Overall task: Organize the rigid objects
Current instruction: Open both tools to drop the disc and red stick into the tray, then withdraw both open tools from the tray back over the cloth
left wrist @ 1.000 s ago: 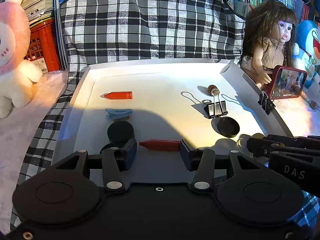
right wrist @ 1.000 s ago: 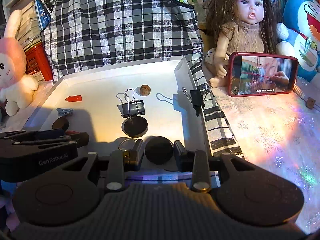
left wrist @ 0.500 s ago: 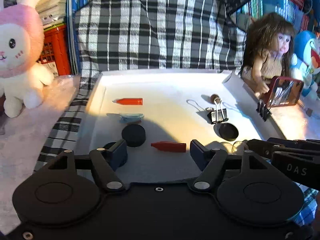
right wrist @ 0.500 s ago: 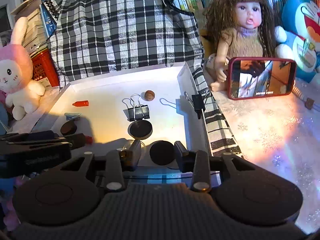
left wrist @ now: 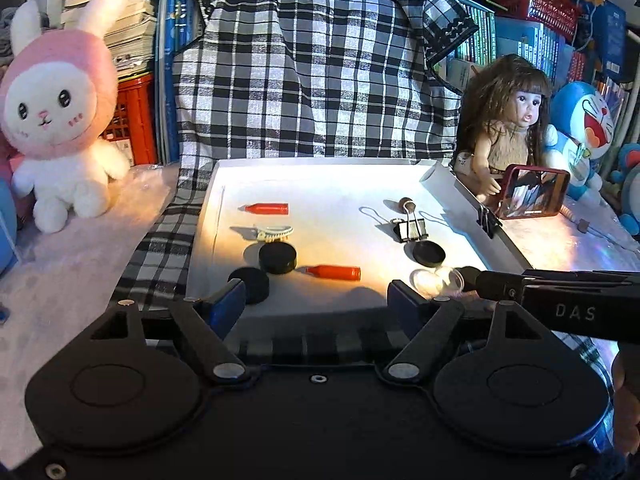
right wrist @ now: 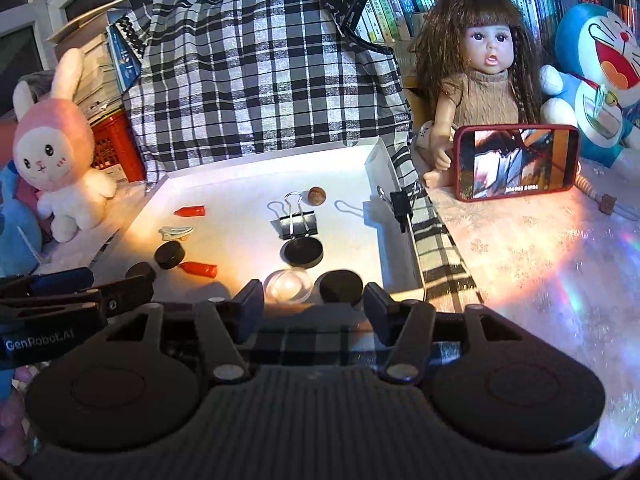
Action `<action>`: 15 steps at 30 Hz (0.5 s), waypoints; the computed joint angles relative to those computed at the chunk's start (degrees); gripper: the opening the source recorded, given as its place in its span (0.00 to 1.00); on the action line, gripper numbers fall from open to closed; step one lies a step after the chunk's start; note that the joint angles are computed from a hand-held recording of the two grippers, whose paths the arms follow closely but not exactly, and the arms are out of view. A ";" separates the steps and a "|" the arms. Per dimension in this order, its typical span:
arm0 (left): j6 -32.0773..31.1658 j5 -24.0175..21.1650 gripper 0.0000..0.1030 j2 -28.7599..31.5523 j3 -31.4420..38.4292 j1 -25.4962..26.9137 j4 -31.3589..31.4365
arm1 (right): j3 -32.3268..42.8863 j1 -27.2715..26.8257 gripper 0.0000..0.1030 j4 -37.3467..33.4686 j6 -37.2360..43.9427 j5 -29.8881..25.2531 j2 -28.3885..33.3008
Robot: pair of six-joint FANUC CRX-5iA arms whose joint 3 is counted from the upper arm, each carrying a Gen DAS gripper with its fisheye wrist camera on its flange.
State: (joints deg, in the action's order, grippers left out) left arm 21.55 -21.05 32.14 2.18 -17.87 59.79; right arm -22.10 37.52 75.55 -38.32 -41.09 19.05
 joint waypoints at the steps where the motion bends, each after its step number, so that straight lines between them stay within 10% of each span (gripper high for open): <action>1: -2.64 0.96 0.75 -0.83 -1.81 -0.29 3.04 | -0.75 0.08 0.69 0.95 -1.10 0.46 -0.52; 15: -38.67 7.17 0.78 -9.70 -18.80 -5.32 42.08 | -6.59 4.61 0.78 9.33 -6.09 -1.13 -3.58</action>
